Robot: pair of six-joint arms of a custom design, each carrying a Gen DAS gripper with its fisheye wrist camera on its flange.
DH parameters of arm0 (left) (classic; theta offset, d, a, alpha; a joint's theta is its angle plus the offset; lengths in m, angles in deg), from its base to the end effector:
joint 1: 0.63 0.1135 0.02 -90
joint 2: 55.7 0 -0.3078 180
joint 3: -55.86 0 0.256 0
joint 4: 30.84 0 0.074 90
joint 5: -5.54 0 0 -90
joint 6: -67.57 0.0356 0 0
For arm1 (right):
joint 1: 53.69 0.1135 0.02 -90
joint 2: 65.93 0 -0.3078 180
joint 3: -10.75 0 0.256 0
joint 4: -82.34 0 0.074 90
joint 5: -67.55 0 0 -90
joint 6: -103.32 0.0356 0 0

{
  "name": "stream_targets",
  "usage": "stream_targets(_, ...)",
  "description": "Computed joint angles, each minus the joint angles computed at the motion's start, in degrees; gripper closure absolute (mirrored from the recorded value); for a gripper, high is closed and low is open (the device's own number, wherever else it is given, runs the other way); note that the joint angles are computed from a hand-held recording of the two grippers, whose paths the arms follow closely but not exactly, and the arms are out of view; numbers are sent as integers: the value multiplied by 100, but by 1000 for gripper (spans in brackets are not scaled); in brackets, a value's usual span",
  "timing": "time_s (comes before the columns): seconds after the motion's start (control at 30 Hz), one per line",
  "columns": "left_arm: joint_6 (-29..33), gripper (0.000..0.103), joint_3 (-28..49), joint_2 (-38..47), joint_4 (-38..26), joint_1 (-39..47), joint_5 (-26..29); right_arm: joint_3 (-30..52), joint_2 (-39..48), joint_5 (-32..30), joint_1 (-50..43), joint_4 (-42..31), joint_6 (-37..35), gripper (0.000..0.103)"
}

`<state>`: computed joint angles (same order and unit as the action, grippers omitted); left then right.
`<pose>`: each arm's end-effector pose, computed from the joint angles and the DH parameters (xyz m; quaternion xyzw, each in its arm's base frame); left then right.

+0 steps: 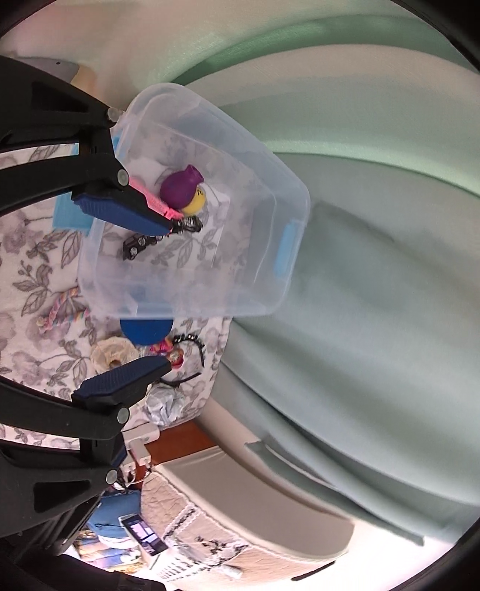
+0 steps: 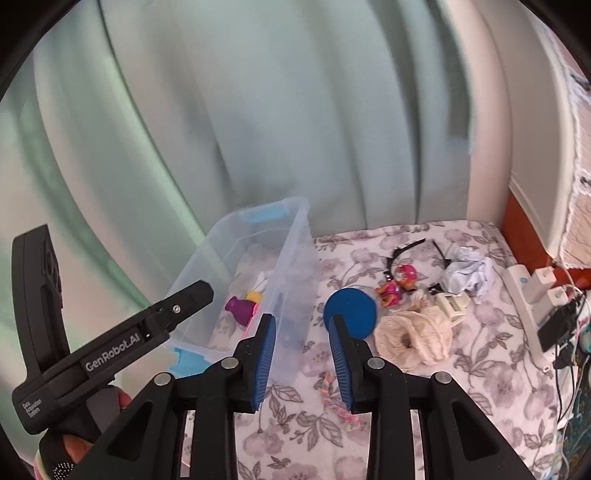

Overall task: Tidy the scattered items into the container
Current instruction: 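Withdraw both grippers from the box toward the rainbow loop and lace scrunchie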

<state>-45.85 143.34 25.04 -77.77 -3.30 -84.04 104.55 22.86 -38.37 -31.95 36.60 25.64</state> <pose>0.3081 -0.0146 0.3766 -0.1618 0.8924 -0.0983 0.4095 0.3220 0.1389 0.3730 -0.1314 0.8924 0.2413 0.3579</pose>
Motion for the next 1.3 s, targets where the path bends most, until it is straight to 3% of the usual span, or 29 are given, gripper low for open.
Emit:
stream_targets(0.67,-176,28,725,409,-518,-1557,-1160,-597,-593,-1040,-1499,221,-51,52)
stream_targets(0.77,-214,22,774,504,-536,-1741,-1254,-664,-611,-1194,-1737,223,-104,50)
stream_targets(1.3,-661,22,862,1151,-656,-2223,-1351,-929,-230,-1639,-2493,277,-322,39)
